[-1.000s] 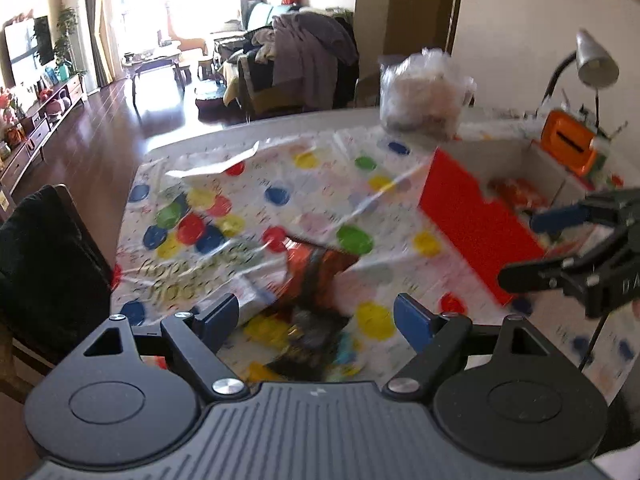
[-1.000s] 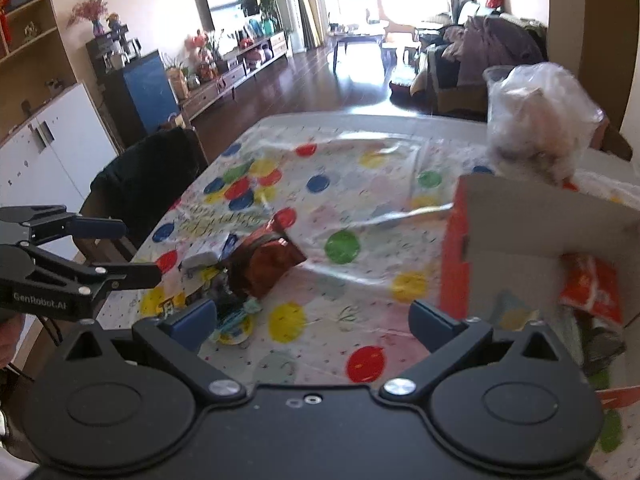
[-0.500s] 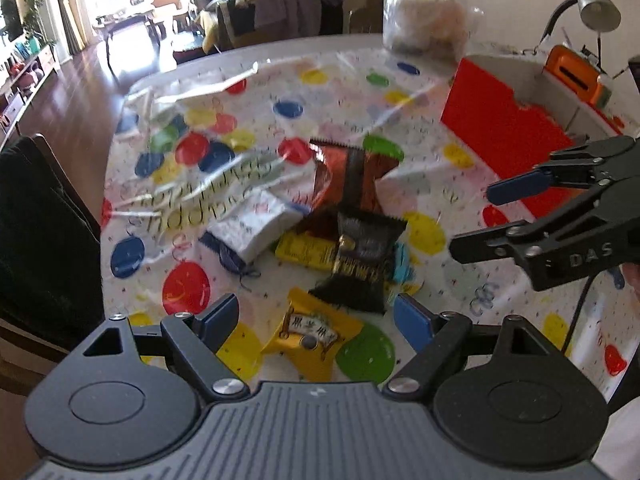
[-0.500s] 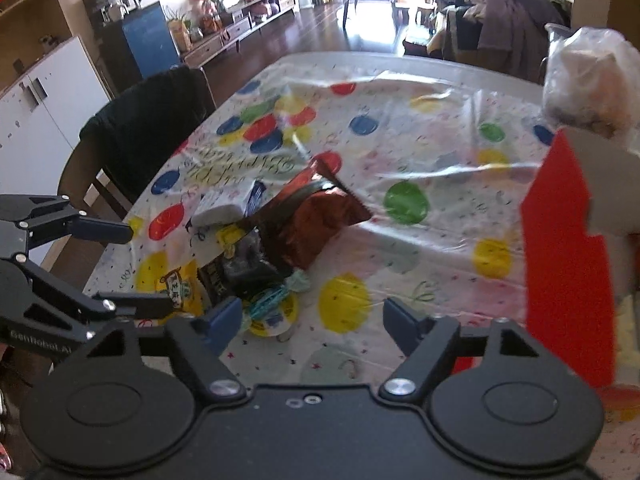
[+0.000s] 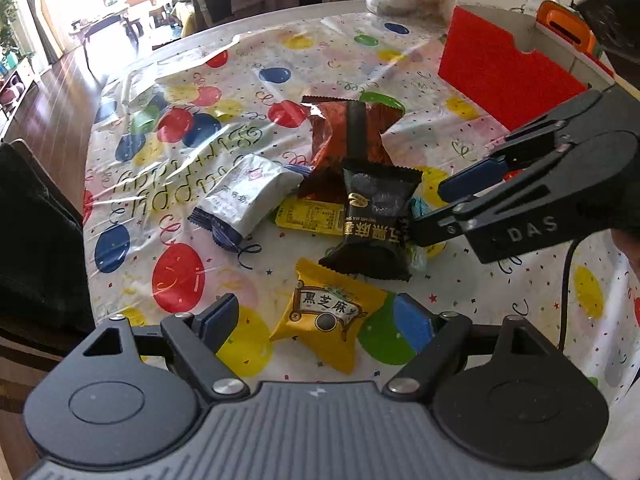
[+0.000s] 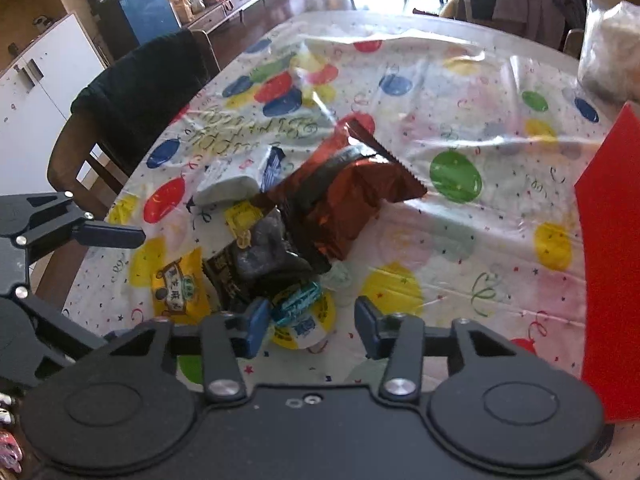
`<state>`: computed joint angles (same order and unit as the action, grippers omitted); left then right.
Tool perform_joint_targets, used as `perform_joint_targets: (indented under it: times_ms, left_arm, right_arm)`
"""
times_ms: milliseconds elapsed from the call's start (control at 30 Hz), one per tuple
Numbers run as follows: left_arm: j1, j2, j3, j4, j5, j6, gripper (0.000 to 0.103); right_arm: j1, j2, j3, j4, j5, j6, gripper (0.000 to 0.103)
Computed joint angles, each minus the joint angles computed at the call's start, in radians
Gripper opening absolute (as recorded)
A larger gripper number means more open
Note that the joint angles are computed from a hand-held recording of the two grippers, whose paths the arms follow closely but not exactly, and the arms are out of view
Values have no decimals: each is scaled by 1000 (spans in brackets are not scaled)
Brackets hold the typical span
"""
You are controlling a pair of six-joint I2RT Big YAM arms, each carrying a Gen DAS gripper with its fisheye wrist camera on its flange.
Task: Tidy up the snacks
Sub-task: 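Grasp the yellow sesame packet with left tool while right tool grasps teal candy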
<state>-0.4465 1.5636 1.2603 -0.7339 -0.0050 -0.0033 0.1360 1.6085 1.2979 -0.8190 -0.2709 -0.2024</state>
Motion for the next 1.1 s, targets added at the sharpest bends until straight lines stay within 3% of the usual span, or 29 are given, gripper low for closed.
perform_joint_targets:
  times_ms: [133, 200, 267, 533, 700, 1100]
  left_arm:
    - [-2, 12, 5, 2, 10, 22, 85]
    - [-2, 18, 8, 1, 20, 25, 77]
    - [-5, 28, 17, -12, 20, 31, 63]
    - [-9, 33, 10, -14, 7, -8, 42]
    - [-10, 19, -7, 0, 1, -61, 37]
    - [-31, -22, -33, -3, -34, -229, 34]
  right_arm:
    - [8, 12, 14, -14, 2, 5, 43]
    - [12, 18, 20, -21, 7, 2, 41]
    - [13, 24, 25, -30, 6, -4, 38]
    - [1, 26, 25, -35, 0, 0, 21]
    - [-16, 18, 13, -23, -19, 2, 11]
    - [-64, -49, -35, -18, -56, -33, 10]
